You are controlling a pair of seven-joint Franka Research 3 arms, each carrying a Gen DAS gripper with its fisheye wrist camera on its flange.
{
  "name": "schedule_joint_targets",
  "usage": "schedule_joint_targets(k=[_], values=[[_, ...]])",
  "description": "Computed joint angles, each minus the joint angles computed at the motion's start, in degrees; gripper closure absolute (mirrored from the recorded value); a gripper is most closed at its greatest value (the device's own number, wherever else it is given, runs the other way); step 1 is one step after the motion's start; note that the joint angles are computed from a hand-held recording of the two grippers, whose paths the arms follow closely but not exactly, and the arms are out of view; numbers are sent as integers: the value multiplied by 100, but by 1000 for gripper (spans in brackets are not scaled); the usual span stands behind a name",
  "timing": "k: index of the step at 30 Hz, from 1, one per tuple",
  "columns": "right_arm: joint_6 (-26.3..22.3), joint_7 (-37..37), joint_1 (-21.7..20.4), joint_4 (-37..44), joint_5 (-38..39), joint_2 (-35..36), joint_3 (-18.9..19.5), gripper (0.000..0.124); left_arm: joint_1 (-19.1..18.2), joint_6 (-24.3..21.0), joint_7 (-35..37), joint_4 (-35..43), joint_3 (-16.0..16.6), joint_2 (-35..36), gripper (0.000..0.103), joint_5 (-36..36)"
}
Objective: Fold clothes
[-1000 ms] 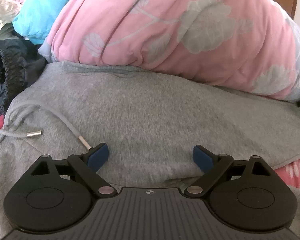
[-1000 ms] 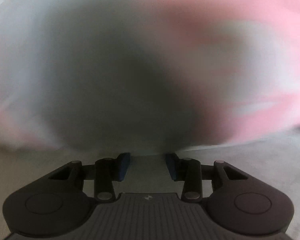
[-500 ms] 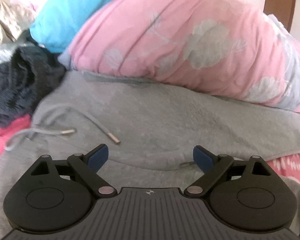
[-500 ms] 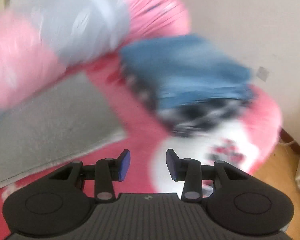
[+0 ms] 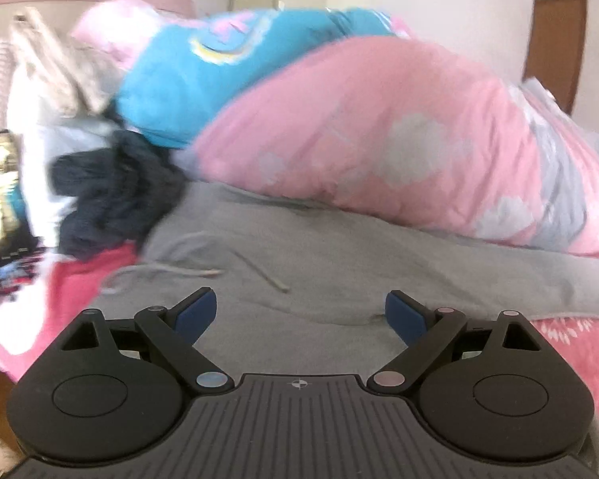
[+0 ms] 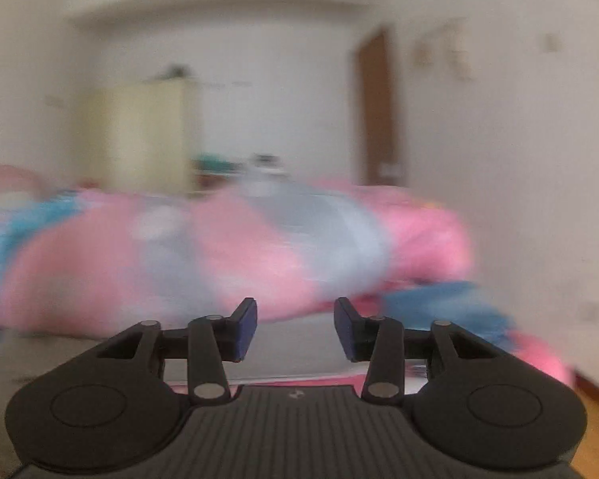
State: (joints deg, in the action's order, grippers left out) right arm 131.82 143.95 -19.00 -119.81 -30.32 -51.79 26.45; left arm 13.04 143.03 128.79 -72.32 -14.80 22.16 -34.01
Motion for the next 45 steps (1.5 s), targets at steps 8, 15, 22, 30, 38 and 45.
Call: schedule_joint_targets(k=[8, 15, 22, 30, 38, 45], values=[[2507, -1799, 1821, -20, 907, 2211, -777, 73, 243, 354, -464, -863, 469, -637, 11, 124], [2637, -5865, 4151, 1749, 3811, 4900, -1932, 75, 331, 117, -968, -1326, 734, -874, 18, 403], [2574, -6521, 4721, 2962, 3187, 6479, -1929, 77, 370, -398, -1055, -1229, 715, -694, 36, 284], [2451, -5822, 5136, 3557, 2502, 7226, -2342, 83, 465, -537, -1608, -817, 654, -296, 36, 205], [2430, -5567, 4865, 3648, 3047, 7308, -2205, 121, 452, -403, -2054, -639, 500, -128, 93, 186], [2361, -6408, 4098, 3839, 4872, 7141, -1588, 121, 476, -1039, -2485, 311, 453, 132, 100, 395]])
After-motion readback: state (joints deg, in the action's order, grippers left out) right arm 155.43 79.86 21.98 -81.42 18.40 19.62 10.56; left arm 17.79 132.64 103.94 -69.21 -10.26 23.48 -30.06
